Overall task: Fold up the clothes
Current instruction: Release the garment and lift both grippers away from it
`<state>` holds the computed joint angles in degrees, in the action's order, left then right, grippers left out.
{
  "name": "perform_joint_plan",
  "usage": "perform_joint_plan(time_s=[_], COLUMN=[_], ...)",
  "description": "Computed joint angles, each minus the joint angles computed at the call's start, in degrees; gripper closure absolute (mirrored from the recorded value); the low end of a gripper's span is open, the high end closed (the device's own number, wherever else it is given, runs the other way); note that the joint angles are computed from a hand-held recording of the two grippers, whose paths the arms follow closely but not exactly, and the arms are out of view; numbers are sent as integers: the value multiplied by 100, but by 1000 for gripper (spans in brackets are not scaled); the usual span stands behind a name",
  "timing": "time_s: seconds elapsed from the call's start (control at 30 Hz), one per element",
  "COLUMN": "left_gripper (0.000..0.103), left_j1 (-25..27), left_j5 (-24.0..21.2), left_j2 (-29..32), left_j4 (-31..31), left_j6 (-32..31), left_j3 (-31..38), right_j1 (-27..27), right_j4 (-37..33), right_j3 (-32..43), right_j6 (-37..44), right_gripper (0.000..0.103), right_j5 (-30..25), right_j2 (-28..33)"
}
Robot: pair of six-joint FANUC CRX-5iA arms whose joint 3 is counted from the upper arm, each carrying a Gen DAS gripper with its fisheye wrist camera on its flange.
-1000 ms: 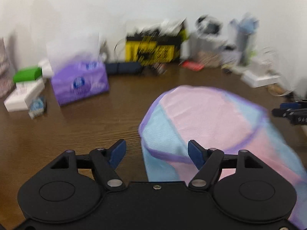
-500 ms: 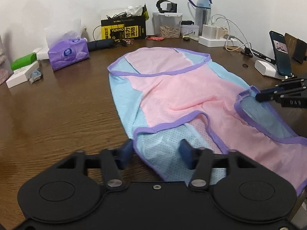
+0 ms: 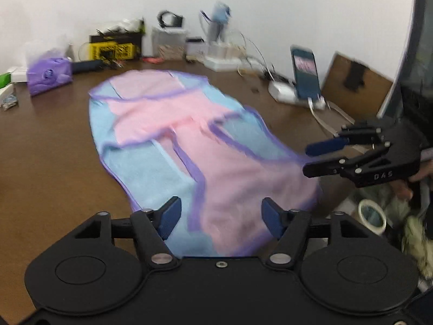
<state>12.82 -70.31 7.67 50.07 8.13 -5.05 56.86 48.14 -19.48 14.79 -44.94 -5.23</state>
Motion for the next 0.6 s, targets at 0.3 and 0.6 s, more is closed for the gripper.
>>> perform_joint_plan(time_s=[0.3,0.6], left_gripper=[92,21], left_j1=[285,243], left_j5=[584,1164], left_j2=[-284,-586], left_j4=[333,460], left_j6=[379,493], left_j3=[-478,-738], right_j1=[289,-488], right_j4=[150,323], right_j3=[167,1848], right_j6=[-325,1361], right_gripper=[72,32], right_j5=[-443,252], right_j2=[69,931])
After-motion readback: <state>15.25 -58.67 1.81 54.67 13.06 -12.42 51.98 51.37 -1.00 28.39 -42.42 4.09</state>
